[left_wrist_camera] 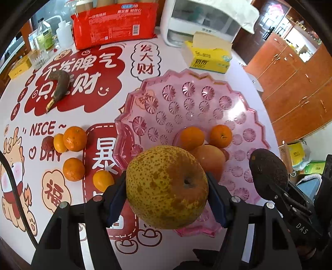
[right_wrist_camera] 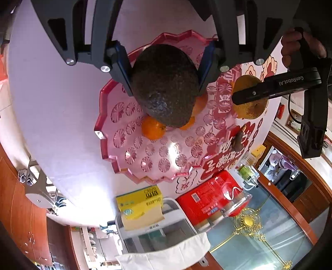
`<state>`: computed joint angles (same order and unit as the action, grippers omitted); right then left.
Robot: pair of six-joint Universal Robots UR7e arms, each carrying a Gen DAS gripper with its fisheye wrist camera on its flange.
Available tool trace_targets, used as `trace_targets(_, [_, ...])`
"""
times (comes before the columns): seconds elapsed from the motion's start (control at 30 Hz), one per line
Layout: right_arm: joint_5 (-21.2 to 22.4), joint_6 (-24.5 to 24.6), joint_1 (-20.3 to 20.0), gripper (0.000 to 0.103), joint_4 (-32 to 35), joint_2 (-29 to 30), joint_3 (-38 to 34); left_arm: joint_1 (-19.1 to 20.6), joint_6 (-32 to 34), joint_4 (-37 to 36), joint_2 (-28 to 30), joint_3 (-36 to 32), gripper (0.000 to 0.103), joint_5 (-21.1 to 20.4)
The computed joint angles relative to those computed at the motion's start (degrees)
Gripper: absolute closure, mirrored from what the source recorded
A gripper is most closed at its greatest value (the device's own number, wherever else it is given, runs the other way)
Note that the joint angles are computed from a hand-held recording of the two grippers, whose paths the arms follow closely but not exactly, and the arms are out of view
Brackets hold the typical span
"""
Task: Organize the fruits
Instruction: 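Lift and carry the pear and avocado over the pink bowl with both tools, then open the left tool over the bowl while the right tool releases the avocado, then move both open tools back toward the lychee and tangerines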
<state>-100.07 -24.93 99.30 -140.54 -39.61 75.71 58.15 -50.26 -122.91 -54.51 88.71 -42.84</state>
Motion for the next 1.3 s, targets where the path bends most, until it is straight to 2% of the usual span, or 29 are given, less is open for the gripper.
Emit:
trace_targets(0.13, [0.07, -0.31, -0.26, 0.045, 1.96, 1.07, -1.64, 0.58, -1.26, 1.98, 0.64, -1.24, 0.034, -0.53])
trace_targets(0.27, [2.52, -2.25, -0.44, 0.044, -0.21, 0.84, -1.23, 0.46, -1.29, -0.06, 0.10, -0.35, 0.032, -0.25])
trace_targets(0.4, [3.18, -4.56, -0.16, 0.043, -0.72, 0.47, -0.69, -0.27, -0.91, -1.39, -0.12, 0.05, 0.020, 1.52])
trace_targets(0.53, [3.38, -4.46, -0.12, 0.043, 1.64, 0.21, -0.79, -0.91, -1.29, -1.55, -0.56, 0.57, 0.019, 2.30])
trace_targets(0.73, [3.23, -5.20, 0.27, 0.043, 1.49, -0.86, 0.73, -2.06, -3.36, -1.88, -2.18, 3.04, 0.019, 3.29])
trace_targets(1.0, [2.50, -3.69, 0.69, 0.043, 1.60, -2.86, 3.72, -3.65, -6.12, -1.61, -5.01, 7.14, 0.019, 3.01])
trace_targets(1.3, [5.56, -2.09, 1.70, 0.043, -0.42, -3.56, 6.93, -5.02, -13.66, 2.77, -11.22, 13.47, 0.019, 3.09])
